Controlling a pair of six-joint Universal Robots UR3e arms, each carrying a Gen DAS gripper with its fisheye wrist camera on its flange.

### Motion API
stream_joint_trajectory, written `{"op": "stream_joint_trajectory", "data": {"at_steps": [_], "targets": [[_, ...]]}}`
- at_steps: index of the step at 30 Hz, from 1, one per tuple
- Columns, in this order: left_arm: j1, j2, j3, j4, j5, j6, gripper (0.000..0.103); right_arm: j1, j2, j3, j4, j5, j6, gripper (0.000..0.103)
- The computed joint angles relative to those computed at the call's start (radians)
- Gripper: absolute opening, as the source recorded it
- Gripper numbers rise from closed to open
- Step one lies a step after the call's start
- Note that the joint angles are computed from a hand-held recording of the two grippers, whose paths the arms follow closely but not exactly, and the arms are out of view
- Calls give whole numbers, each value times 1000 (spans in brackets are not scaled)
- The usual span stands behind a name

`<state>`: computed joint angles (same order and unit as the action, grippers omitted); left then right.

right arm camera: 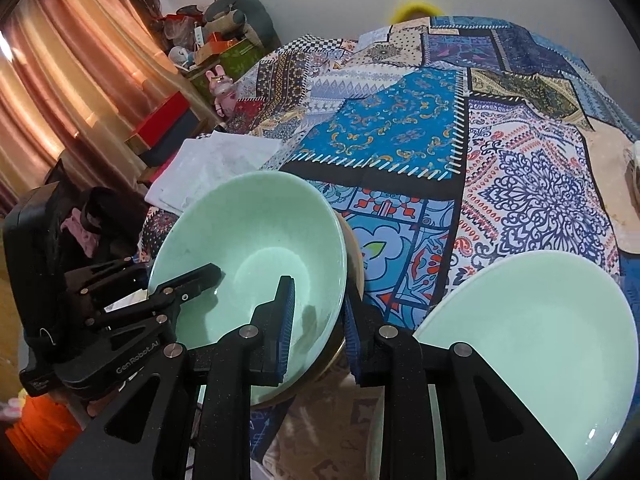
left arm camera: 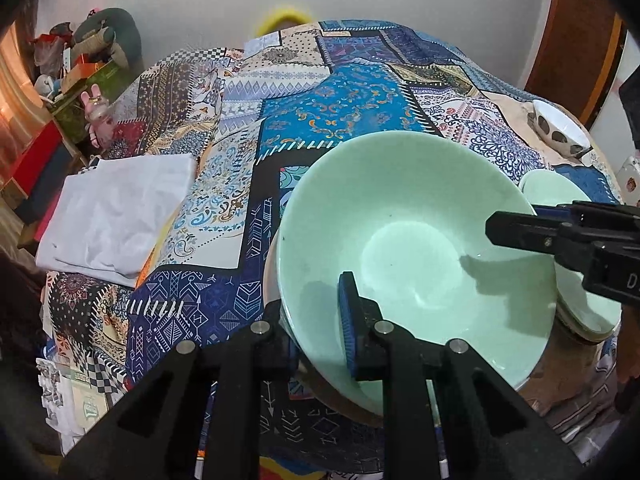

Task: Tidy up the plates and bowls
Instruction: 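Lower the mint green bowl into the pink bowl with both grippers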

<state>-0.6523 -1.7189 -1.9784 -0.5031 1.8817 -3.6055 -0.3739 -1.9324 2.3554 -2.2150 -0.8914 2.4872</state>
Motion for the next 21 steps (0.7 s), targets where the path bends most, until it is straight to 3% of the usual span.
{"op": "stream_joint_trajectory", "data": {"at_steps": [4, 7, 10, 14, 16, 21], "targets": [[-22, -25, 14, -6, 30, -6, 20, -2, -26, 36, -91, -16, 25, 24], [-20, -30, 31, -10, 31, -13, 20, -10, -42, 29, -42, 0, -9, 24], [-18, -34, 39, -17, 33, -21, 20, -9, -64, 50, -79, -21, -3, 24], [-51, -61, 87, -65, 68, -1, 27, -63, -107, 42, 16, 11, -40, 24], [-60, -64, 114, -103, 64, 5, 37, -89, -136, 42, 42, 11, -55, 24], [-52, -36, 111, -122, 48, -28, 40, -184, -231, 23, 205, 23, -147, 25]]}}
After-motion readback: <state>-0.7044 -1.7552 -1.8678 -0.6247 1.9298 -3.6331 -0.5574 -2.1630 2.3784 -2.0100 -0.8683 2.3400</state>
